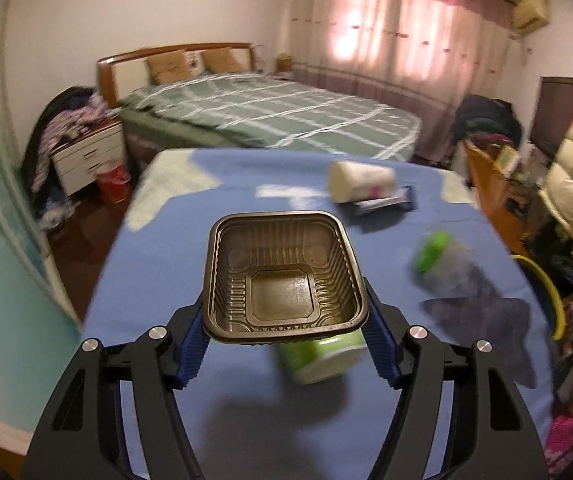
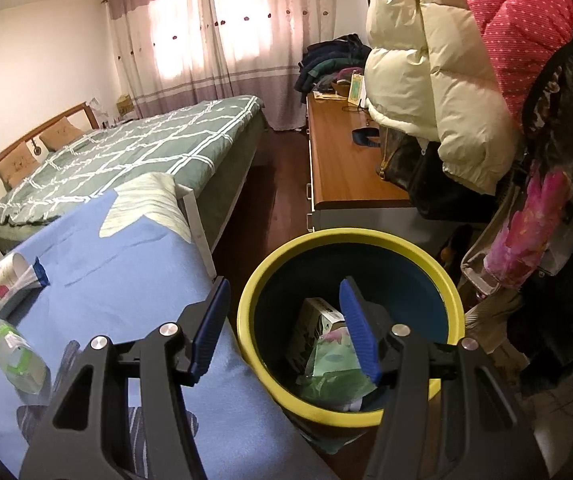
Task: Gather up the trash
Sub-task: 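Grasp the brown plastic tray with the left tool and drop it into the bin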
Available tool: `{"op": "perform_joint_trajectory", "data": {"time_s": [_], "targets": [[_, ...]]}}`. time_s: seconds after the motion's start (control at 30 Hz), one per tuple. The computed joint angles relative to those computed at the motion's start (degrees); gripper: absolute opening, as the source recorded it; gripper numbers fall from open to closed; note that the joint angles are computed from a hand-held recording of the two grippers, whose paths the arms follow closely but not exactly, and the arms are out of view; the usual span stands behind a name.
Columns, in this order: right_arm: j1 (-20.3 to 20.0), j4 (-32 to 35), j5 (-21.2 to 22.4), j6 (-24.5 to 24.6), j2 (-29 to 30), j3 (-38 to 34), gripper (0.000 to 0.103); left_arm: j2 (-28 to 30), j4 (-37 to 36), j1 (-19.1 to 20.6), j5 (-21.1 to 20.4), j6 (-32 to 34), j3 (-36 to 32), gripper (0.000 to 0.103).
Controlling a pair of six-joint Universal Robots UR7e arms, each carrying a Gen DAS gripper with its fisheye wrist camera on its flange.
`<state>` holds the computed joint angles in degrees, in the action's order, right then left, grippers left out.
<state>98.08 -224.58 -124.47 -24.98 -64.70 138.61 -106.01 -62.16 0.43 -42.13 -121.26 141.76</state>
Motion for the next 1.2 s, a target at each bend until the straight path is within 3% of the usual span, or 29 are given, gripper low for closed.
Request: {"op": "perform_joint_trajectory", "data": {"time_s": [0.13,0.27,0.47,0.53,0.67,0.87,1.1,1.17,1.2], "targets": [[0.11,0.81,1.73,-1.02,-3.79,1.51,0.058,5.04,-20.25,6.4,6.88,17.71,0.3,0.067],[-1.86,0.67,3.39,-2.04,-8.95,3.35,0.059,17.74,-44.24,12.4,10.62,35.96,-1.43,0.067],[-7.67,5.03,7.44,-1.87,-18.0,5.05,0.059,38.81,-80.24,20.5,7.16,66.65,-8.99,0.067],[-9.25,6.18,8.5,-2.1,-19.99,5.35,0.059,45.97,-87.68,22.67,4.85,74.99,-13.48,0.067],[-12.14,7.75,10.24,-2.23,-23.08,5.65,0.059,56.89,-92.68,25.75,0.14,83.56,-22.6,0.067],[-16.11,10.11,13.46,-1.65,-27.04,6.14,0.059,69.1,-91.28,29.26,-4.63,89.68,-35.58,0.067],[-18.71,11.17,15.67,-0.86,-29.97,6.53,0.06,75.65,-90.04,31.45,-5.97,91.77,-42.65,0.069],[-18.83,10.84,15.79,-0.96,-30.39,6.7,0.06,76.46,-89.75,31.69,-5.26,91.09,-43.53,0.086],[-18.82,10.78,15.82,-0.99,-30.41,6.68,0.06,76.65,-89.74,31.62,-4.45,90.71,-43.68,0.088]]}}
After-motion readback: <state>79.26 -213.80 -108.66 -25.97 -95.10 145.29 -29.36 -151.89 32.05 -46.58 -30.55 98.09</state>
